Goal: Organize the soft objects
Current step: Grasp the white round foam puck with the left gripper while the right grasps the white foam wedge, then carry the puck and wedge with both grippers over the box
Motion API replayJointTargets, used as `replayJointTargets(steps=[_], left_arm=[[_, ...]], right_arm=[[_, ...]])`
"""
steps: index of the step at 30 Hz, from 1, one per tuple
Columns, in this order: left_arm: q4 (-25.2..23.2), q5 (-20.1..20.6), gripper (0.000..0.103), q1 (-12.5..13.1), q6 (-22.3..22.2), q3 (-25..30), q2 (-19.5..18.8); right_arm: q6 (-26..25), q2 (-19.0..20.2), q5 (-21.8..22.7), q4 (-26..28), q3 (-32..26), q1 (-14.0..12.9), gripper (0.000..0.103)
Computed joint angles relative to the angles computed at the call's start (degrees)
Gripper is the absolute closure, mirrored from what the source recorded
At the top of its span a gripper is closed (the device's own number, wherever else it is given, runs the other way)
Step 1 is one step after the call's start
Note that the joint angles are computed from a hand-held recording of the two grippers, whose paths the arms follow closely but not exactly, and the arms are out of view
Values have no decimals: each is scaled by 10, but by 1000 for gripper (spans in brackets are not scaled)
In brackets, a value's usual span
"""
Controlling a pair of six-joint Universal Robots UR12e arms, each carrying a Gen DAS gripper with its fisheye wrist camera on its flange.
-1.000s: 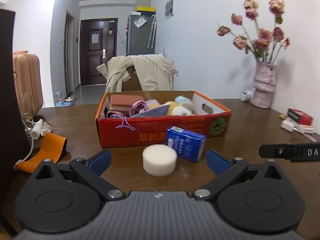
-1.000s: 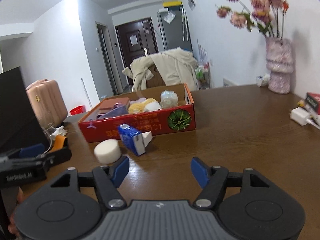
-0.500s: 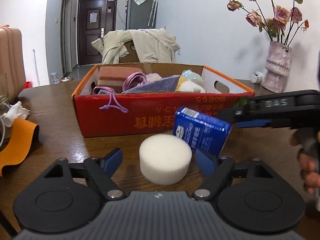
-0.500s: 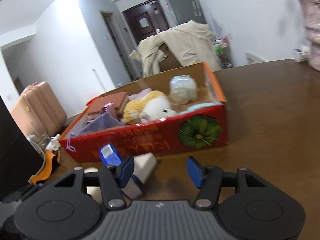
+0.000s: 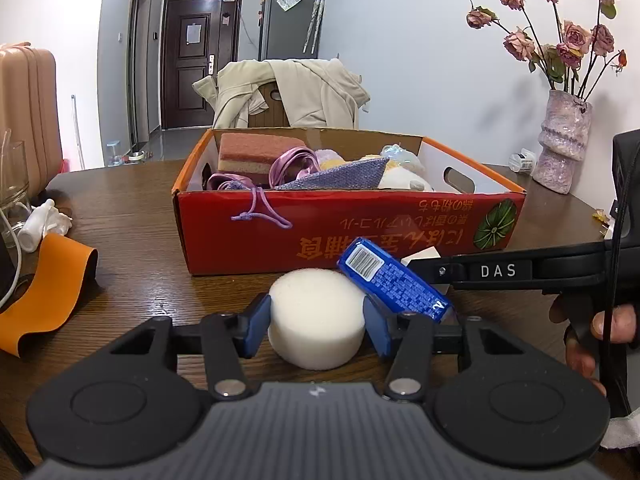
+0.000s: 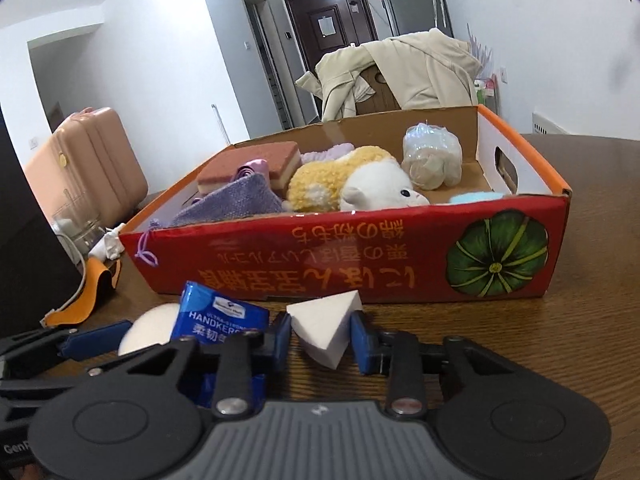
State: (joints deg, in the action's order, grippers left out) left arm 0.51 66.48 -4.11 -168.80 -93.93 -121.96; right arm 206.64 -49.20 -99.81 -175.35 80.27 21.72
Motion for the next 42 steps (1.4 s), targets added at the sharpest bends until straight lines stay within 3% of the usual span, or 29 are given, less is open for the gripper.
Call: replayJointTargets(steps=[4, 11, 21, 29, 37, 42], left_arm=[[2, 9, 53, -1, 7, -5, 4], [24, 6, 53, 9, 8, -40, 38], [78, -83, 53, 21, 8, -113, 107], [101, -142, 53, 18, 18, -150, 141], [130, -169, 53, 25, 8, -173, 161], [141, -160, 53, 22, 8, -167, 158]], right_arm=[[3, -4, 1, -7, 8, -1, 76], [9, -32, -43, -17, 45, 11, 77], [-28, -102, -127, -66, 124, 59, 77], [-20, -155, -204, -84, 180, 105, 76], [-4, -196, -279, -57, 218, 141, 76], [-16, -204, -300, -61, 221, 146, 76]])
